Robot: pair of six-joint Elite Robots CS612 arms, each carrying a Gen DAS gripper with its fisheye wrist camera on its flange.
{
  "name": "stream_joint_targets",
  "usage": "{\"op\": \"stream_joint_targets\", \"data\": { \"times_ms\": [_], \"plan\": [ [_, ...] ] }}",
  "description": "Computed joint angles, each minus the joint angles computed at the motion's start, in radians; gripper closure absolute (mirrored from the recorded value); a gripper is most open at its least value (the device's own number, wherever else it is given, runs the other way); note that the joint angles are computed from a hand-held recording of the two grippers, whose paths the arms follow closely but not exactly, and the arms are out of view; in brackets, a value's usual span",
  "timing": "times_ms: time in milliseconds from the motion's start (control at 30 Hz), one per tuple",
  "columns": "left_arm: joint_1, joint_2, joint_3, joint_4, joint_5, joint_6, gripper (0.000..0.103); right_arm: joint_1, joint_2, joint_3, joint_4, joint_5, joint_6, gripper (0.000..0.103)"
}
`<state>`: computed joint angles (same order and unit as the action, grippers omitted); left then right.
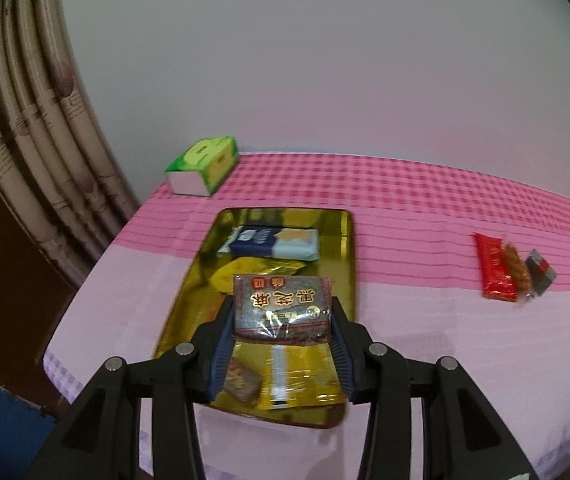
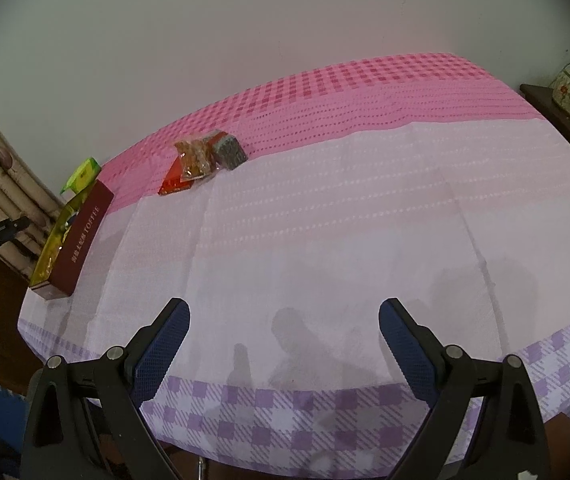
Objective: Organize snacks
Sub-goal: 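Carry the brown packet over the tin and open the left gripper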
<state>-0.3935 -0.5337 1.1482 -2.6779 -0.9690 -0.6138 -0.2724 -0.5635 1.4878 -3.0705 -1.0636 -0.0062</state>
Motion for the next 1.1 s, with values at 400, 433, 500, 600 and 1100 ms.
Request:
{"op": "stream_joint_targets", "data": {
  "times_ms": [400, 433, 500, 600, 1100],
  "plan": [
    [0.022, -0.036, 0.105, -0.044, -0.02, -0.02, 0.059, 0.004, 0.0, -0.001, 0.024, -0.008, -0.013, 0.008],
    [0.022, -0.036, 0.111, -0.06, -0.028, -0.01, 0.059, 0.005, 0.0, -0.002, 0.025, -0.009, -0.013, 0.009],
    [0.022, -0.034, 0.114, -0.066, -0.031, 0.003, 0.059, 0.006, 0.0, -0.002, 0.026, -0.011, -0.017, 0.008],
    [0.027, -0.026, 0.107, -0.071, -0.055, 0.005, 0.059, 0.008, 0.003, -0.006, 0.043, -0.017, -0.024, 0.009],
    [0.038, 0.042, 0.025, -0.013, -0.17, 0.035, 0.059, 0.017, 0.011, -0.015, 0.073, -0.049, -0.057, 0.008]
  ]
}}
